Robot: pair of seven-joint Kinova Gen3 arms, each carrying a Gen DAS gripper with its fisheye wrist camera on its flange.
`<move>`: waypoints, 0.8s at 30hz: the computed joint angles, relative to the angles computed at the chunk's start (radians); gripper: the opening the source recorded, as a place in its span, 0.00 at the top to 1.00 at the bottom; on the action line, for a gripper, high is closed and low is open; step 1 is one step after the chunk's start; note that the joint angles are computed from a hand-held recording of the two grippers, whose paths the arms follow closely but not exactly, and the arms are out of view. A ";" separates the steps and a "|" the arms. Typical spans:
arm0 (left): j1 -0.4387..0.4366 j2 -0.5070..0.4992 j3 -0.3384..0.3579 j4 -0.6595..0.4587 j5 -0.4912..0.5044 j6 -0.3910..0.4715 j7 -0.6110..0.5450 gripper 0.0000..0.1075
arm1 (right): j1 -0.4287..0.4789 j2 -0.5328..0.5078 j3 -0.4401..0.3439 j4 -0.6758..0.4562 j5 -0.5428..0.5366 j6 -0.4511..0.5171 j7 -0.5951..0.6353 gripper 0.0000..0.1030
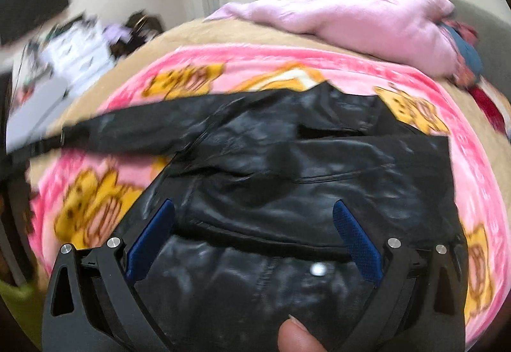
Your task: Fold large clothes
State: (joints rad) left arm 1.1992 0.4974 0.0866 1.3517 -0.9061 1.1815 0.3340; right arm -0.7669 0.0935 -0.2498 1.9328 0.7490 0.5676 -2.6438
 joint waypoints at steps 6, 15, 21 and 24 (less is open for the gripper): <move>-0.025 -0.034 -0.003 0.073 0.018 0.049 0.071 0.13 | -0.046 0.196 -0.109 -0.124 0.124 0.198 0.023 0.04; -0.115 -0.123 0.036 0.246 0.046 0.007 0.271 0.13 | -0.136 0.351 -0.034 -0.217 0.253 0.272 -0.075 0.32; -0.149 -0.150 0.067 0.299 0.029 -0.009 0.356 0.13 | -0.147 0.260 0.094 -0.169 0.310 0.039 -0.303 0.73; -0.165 -0.155 0.074 0.317 0.025 -0.014 0.385 0.13 | -0.235 0.253 0.233 -0.173 0.366 -0.013 -0.425 0.73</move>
State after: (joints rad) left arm 1.0345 0.3419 0.1607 1.6683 -0.8816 1.1680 0.7187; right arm -1.0021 0.3468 -0.0171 1.7603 1.1150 0.5542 -3.0686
